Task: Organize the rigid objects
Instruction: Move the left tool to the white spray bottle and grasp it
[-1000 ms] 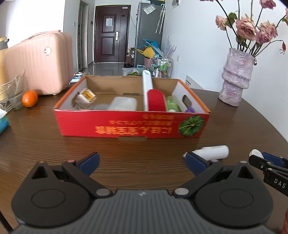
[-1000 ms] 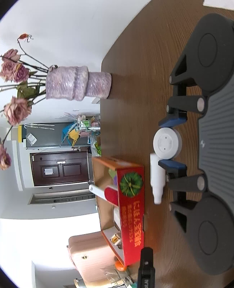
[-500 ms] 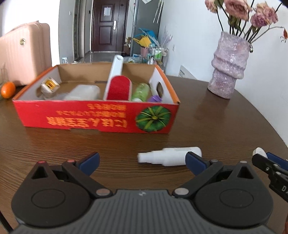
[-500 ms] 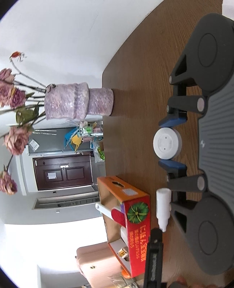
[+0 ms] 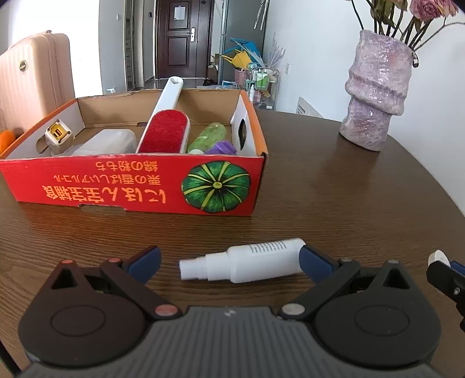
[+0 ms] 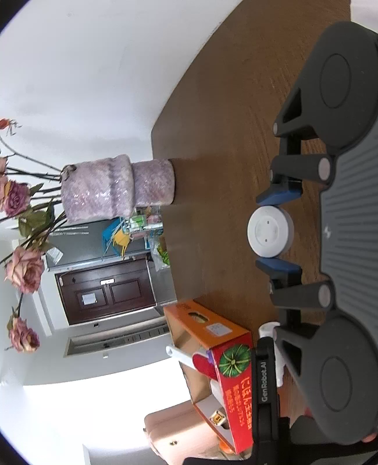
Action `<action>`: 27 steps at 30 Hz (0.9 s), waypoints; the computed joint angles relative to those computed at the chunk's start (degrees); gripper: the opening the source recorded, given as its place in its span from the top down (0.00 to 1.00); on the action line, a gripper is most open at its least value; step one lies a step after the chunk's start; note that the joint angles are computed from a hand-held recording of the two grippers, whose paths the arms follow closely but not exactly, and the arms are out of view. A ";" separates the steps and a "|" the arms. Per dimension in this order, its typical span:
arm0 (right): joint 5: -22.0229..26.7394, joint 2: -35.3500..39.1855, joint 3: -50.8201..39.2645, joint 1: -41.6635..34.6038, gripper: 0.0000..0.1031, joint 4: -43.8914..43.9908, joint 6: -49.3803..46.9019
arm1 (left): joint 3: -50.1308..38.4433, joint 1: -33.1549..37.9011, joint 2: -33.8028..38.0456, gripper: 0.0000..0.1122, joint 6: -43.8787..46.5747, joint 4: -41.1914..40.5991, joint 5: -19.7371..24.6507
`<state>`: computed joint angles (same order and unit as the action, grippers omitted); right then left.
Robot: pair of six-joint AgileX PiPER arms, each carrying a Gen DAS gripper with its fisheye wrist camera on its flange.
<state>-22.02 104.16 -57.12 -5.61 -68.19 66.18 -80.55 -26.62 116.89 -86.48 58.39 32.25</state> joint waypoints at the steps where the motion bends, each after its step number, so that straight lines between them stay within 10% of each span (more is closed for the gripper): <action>1: 0.44 0.21 -0.22 0.16 0.63 -0.47 0.53 | -0.55 -0.17 0.40 0.08 0.30 -0.07 0.50; 27: 2.06 0.70 -0.17 0.39 0.63 2.45 -0.25 | -19.62 -4.60 10.71 0.08 1.02 -7.63 18.01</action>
<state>-19.97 104.86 -57.29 -5.22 -65.73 65.93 -100.17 -31.22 127.61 -85.46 50.75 50.26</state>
